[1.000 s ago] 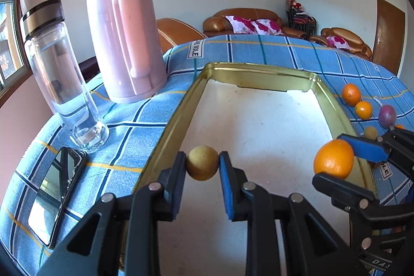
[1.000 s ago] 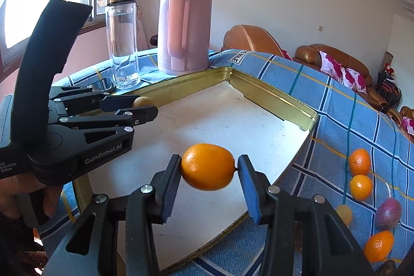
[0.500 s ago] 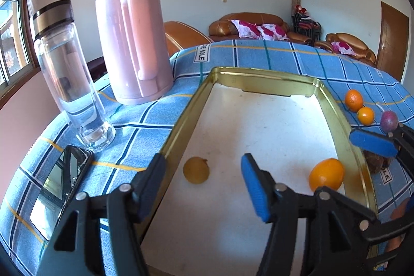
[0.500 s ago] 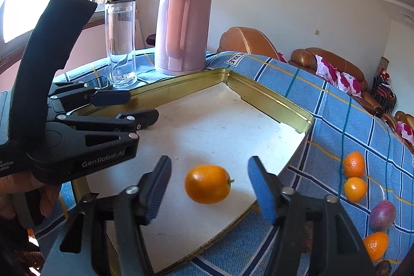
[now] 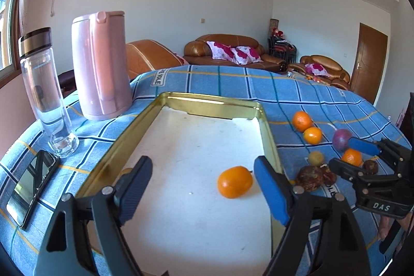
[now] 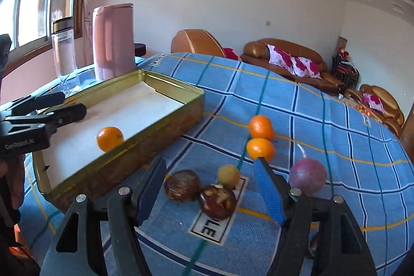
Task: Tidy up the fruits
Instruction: 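Open both grippers to drop the yellow fruit and orange into the tray, then lower the right gripper onto a brown mangosteen and close it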
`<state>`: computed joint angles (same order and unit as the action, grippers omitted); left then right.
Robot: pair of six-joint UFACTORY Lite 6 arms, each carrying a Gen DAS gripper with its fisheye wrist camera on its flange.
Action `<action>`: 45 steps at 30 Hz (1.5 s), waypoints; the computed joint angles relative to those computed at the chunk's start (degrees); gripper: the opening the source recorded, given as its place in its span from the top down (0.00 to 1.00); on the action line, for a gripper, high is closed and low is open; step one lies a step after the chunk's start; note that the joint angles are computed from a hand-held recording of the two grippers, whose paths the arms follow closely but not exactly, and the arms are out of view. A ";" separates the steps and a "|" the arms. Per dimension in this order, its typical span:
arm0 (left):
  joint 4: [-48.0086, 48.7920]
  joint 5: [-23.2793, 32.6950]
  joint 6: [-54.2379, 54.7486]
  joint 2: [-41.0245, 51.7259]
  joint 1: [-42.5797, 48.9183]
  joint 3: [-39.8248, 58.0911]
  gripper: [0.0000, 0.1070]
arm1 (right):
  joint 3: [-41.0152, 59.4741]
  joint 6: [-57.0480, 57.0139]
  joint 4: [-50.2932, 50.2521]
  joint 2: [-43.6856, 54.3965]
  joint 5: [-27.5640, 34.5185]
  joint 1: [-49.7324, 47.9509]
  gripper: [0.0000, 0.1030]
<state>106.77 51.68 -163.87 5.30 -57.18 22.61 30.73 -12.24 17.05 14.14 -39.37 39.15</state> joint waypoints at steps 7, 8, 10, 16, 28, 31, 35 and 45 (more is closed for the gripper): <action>-0.45 -0.73 1.88 3.68 -1.86 4.44 0.22 | 5.16 1.18 -3.15 5.31 6.66 -1.95 0.45; -0.33 -0.86 1.79 3.79 -2.00 4.65 0.22 | 5.13 2.21 -4.24 5.13 7.05 -2.35 0.45; -0.06 -1.19 1.67 4.07 -2.42 5.17 0.22 | 5.46 7.47 -10.22 5.03 8.55 -4.64 0.45; 0.13 -1.35 2.29 5.46 -3.30 6.89 0.22 | 2.66 12.07 -15.47 3.68 7.45 -6.08 0.46; -0.49 -1.09 3.88 7.18 -4.68 9.42 0.22 | 1.03 20.96 -24.81 2.54 5.86 -10.18 0.57; -0.04 -1.50 3.80 8.21 -4.59 10.35 0.22 | 3.10 18.87 -22.93 3.98 8.72 -8.48 0.57; -0.37 -1.73 4.68 9.53 -5.19 11.80 0.22 | 8.61 24.04 -29.77 8.31 14.59 -8.84 0.57; 0.73 -4.41 8.15 12.18 -4.09 17.45 0.22 | -0.93 9.63 -10.51 1.05 3.72 -6.51 0.58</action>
<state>107.51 47.27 -155.71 17.47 -61.28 40.06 29.80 -2.60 6.54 15.19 -35.65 32.64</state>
